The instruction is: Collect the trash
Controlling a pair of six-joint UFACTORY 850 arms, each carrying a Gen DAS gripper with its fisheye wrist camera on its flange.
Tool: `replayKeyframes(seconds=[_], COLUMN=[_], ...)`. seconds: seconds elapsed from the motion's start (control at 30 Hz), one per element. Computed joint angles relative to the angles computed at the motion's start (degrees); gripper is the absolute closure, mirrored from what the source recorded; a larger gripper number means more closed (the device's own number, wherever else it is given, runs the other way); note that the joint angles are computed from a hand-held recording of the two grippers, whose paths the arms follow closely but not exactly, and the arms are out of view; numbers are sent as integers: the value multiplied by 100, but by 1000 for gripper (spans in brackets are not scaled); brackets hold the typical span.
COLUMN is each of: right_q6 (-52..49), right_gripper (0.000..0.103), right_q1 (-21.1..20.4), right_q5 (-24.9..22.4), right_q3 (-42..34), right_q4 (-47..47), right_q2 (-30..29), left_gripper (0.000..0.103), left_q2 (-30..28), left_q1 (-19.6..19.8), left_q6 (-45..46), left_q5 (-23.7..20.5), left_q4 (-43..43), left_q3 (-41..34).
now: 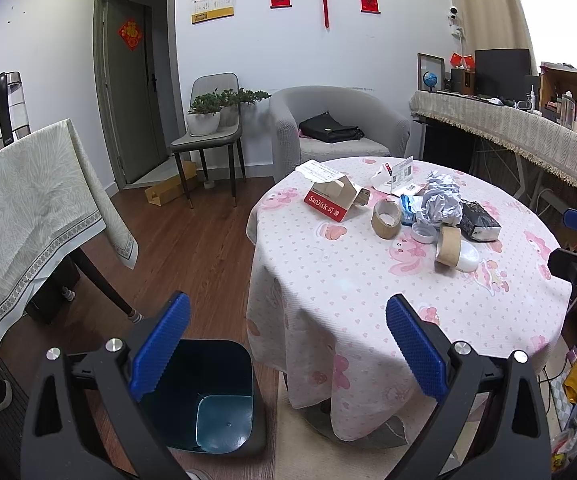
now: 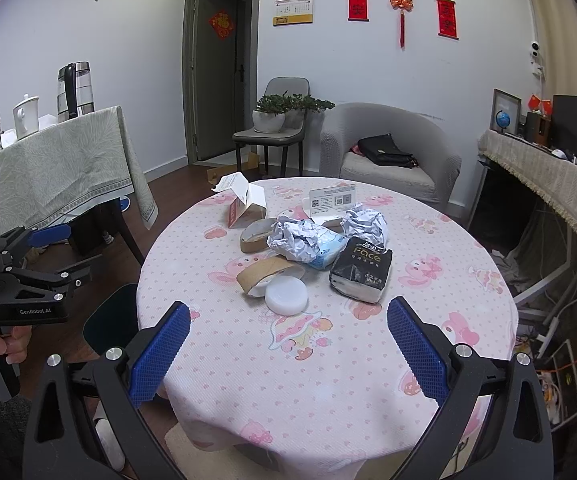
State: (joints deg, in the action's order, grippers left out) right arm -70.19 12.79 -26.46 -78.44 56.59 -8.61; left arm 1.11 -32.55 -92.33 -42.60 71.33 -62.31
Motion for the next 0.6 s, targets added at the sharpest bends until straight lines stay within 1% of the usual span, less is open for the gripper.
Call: replayKeyframes(seconds=[0.6], right_q6=[-10], right_gripper=[3], right_q1=[-10], right_q5=[-12], right_q3=[-3], right_q4=[11], right_q2=[-1], left_gripper=[3], left_q2=[-51], left_q1=[21], left_q6=[4], left_q5=[41], left_q4=[18], left_q3=[6])
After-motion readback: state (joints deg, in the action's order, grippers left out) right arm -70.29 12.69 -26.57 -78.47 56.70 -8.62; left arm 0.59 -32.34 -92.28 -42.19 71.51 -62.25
